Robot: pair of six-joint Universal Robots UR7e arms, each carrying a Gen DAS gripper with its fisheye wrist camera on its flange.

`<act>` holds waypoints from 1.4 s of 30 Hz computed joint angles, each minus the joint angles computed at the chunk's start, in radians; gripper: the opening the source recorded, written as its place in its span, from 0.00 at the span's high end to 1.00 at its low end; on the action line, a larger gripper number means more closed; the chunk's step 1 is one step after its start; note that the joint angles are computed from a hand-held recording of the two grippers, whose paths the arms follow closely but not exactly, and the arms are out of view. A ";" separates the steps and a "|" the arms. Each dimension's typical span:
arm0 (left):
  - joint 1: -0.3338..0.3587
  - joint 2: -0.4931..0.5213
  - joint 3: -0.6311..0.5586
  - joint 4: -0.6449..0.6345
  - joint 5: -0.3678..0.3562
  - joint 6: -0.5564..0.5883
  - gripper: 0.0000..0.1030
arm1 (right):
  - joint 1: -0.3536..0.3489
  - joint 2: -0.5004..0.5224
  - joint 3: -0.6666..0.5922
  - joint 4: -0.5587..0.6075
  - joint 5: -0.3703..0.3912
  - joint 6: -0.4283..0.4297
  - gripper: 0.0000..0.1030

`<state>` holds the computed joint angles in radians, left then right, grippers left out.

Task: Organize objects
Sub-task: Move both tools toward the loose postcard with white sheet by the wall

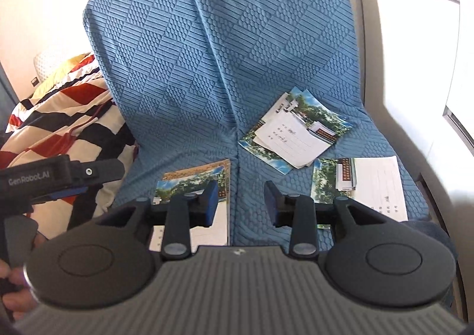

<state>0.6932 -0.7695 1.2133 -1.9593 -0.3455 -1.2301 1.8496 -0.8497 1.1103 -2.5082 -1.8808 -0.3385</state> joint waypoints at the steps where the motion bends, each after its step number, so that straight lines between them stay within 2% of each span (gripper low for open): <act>1: 0.001 0.005 -0.006 -0.006 -0.003 0.008 0.02 | -0.002 -0.002 0.002 -0.002 -0.001 0.000 0.64; 7: 0.006 0.031 -0.034 -0.048 0.000 0.065 0.02 | -0.013 -0.010 0.006 -0.011 -0.009 0.008 0.64; 17: 0.019 0.092 -0.101 -0.139 -0.042 0.181 0.02 | -0.033 -0.022 0.007 -0.019 -0.030 0.010 0.63; 19: 0.021 0.108 -0.119 -0.151 -0.051 0.204 0.02 | -0.037 -0.025 0.009 -0.021 -0.034 0.013 0.54; 31: 0.043 0.212 -0.264 -0.173 -0.093 0.304 0.02 | -0.069 -0.048 0.017 -0.063 -0.083 0.053 0.21; 37: 0.050 0.265 -0.335 -0.173 -0.112 0.339 0.02 | -0.092 -0.062 0.026 -0.071 -0.095 0.089 0.21; 42: 0.066 0.312 -0.400 -0.168 -0.161 0.346 0.02 | -0.111 -0.075 0.030 -0.060 -0.099 0.119 0.21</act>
